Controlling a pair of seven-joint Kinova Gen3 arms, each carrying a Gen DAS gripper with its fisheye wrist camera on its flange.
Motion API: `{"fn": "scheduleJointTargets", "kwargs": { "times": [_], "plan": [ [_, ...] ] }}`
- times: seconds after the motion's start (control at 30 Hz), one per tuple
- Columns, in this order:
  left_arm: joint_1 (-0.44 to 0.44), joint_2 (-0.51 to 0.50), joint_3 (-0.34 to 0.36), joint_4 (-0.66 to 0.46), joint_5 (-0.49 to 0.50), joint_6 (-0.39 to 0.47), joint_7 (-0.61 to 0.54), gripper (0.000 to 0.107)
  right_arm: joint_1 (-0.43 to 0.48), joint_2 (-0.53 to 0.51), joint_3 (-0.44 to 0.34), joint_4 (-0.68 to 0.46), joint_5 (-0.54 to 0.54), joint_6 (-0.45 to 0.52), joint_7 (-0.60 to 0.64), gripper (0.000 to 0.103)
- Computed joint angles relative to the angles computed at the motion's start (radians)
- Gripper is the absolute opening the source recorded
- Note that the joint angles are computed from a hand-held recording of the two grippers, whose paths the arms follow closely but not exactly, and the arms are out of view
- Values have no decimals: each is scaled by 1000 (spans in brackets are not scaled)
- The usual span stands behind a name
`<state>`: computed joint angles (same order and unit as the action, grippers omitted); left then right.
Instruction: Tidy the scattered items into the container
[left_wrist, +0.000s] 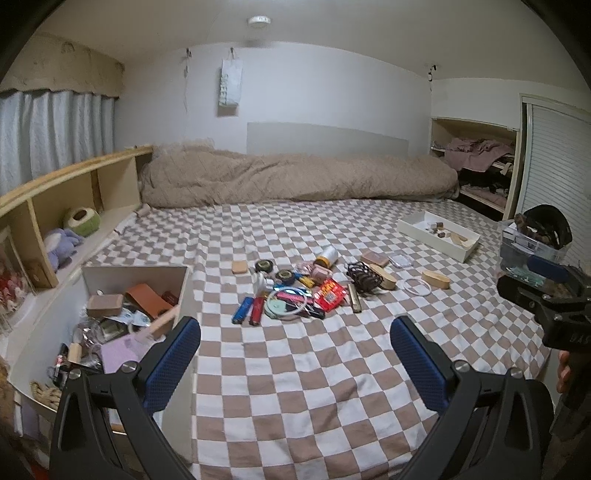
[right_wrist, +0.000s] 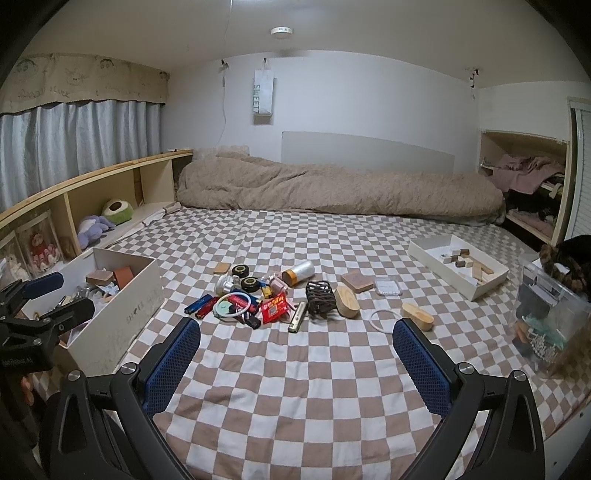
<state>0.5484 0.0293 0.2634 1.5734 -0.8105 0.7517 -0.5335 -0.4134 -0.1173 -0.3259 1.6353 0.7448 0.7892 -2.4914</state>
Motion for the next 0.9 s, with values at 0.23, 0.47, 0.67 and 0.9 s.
{"fn": "scheduleJointTargets", "kwargs": {
  "times": [0.23, 0.47, 0.67, 0.9],
  "plan": [
    [3, 81, -34, -56, 116, 7, -115, 103, -15, 56, 36, -26, -48, 7, 48, 103],
    [-10, 189, -88, -172, 319, 55, -309, 103, -40, 112, 90, -42, -118, 5, 119, 103],
    [-54, 286, -112, -292, 507, 102, -478, 103, -39, 161, 138, -66, -208, -10, 190, 103],
    [-42, 441, -169, -496, 573, 252, -545, 103, -51, 236, 179, -132, -260, 32, 285, 103]
  ]
}}
